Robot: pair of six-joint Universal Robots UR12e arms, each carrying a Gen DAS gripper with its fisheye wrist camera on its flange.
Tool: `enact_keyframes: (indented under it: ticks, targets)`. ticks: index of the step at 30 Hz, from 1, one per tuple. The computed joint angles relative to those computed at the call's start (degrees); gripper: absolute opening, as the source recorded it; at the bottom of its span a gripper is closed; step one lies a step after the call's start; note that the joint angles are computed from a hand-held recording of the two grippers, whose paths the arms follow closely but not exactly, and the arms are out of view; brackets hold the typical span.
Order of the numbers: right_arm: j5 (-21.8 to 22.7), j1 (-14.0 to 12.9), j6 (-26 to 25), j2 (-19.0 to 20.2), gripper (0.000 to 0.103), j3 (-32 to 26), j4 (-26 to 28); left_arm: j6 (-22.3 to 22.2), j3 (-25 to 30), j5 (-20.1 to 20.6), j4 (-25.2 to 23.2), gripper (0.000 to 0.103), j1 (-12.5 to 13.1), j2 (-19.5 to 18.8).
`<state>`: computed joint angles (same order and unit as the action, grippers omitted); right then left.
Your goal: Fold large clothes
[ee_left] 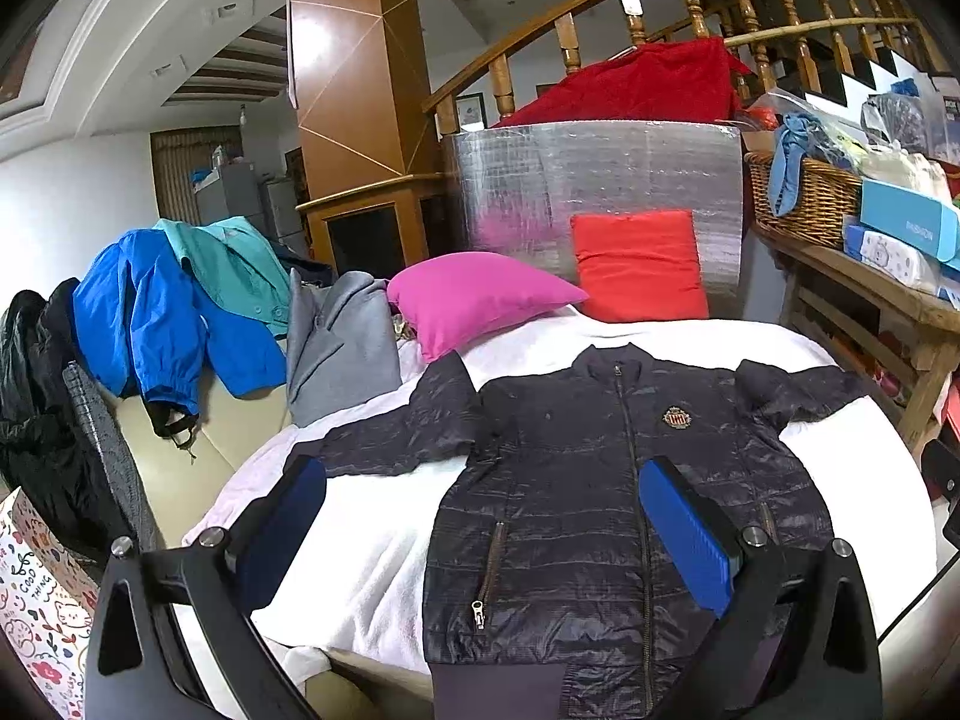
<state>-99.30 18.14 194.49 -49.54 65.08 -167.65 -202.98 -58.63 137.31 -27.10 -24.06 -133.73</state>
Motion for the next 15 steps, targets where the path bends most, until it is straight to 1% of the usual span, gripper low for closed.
enact_keyframes:
  ticks: [15]
  targets:
    - [0.5, -0.2, 0.4, -0.1, 0.103, 0.1, 0.4, 0.1, -0.2, 0.8, 0.5, 0.103, -0.1, 0.0]
